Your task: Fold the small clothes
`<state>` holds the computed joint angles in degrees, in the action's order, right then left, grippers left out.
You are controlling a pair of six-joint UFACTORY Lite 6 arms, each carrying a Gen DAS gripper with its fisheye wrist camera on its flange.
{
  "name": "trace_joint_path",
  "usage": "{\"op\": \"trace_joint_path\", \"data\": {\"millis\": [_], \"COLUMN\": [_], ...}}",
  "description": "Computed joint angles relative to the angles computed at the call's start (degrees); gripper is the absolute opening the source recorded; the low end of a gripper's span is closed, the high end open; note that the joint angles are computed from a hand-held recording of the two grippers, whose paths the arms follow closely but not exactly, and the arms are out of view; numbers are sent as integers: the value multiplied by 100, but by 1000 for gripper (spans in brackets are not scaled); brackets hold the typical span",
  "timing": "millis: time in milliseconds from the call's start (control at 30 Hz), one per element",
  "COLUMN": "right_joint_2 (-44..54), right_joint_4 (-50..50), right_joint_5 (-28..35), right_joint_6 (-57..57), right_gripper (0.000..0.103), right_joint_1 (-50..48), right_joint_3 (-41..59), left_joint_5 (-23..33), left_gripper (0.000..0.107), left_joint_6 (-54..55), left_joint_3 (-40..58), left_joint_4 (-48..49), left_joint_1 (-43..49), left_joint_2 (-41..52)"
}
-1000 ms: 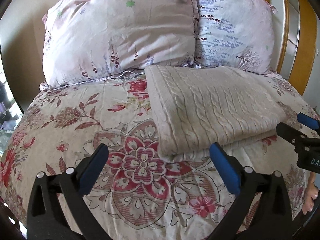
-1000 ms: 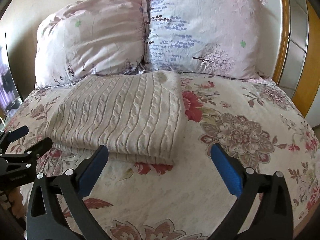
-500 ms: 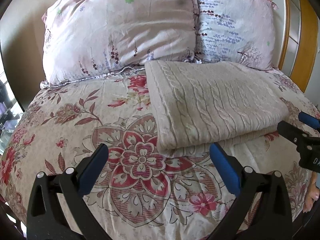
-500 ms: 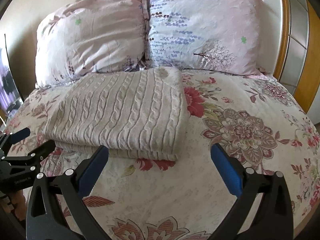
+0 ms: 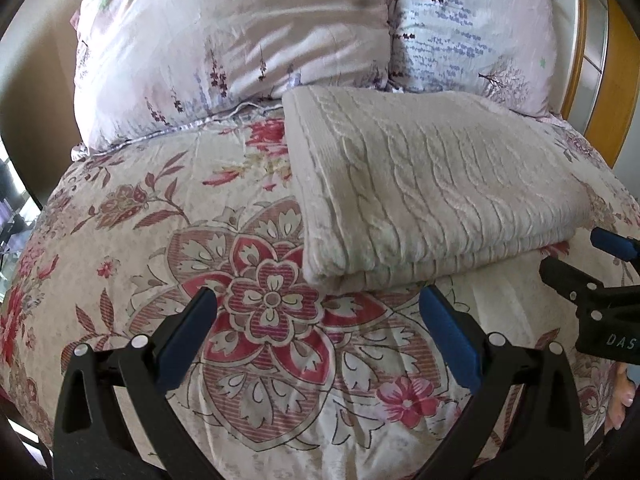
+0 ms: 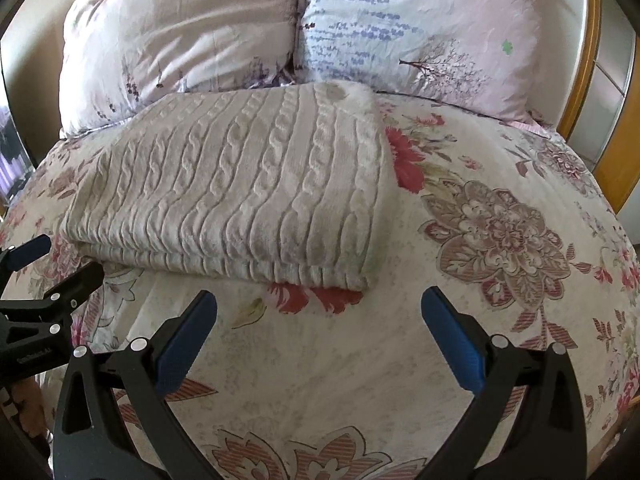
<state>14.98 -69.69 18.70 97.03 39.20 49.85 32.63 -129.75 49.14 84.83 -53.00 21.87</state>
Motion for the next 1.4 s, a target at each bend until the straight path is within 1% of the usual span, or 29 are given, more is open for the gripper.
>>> {"op": "trace_joint_path", "data": {"millis": [200,333,433,1400], "right_joint_2": [143,187,281,321], "right_joint_4": [705,1028,1479,1454], "right_joint_5": [-65,-111,-133,-103], "right_joint_6": [-775,-1074,-1483,-1441], "right_gripper": [102,102,102,102], "right_joint_1": [-64,-126,-182,-152], "right_joint_3": [147,204,297,322], "left_joint_5": [-323,-476,-554,-668], "left_gripper": [101,101,101,101], "left_joint_6": [641,467,402,273], "left_joint_3": [212,143,124,137], "left_joint_4": [-554,-399,-339,-42], "left_joint_1": [166,247,287,414], "left_joint_2": [194,148,134,183]}}
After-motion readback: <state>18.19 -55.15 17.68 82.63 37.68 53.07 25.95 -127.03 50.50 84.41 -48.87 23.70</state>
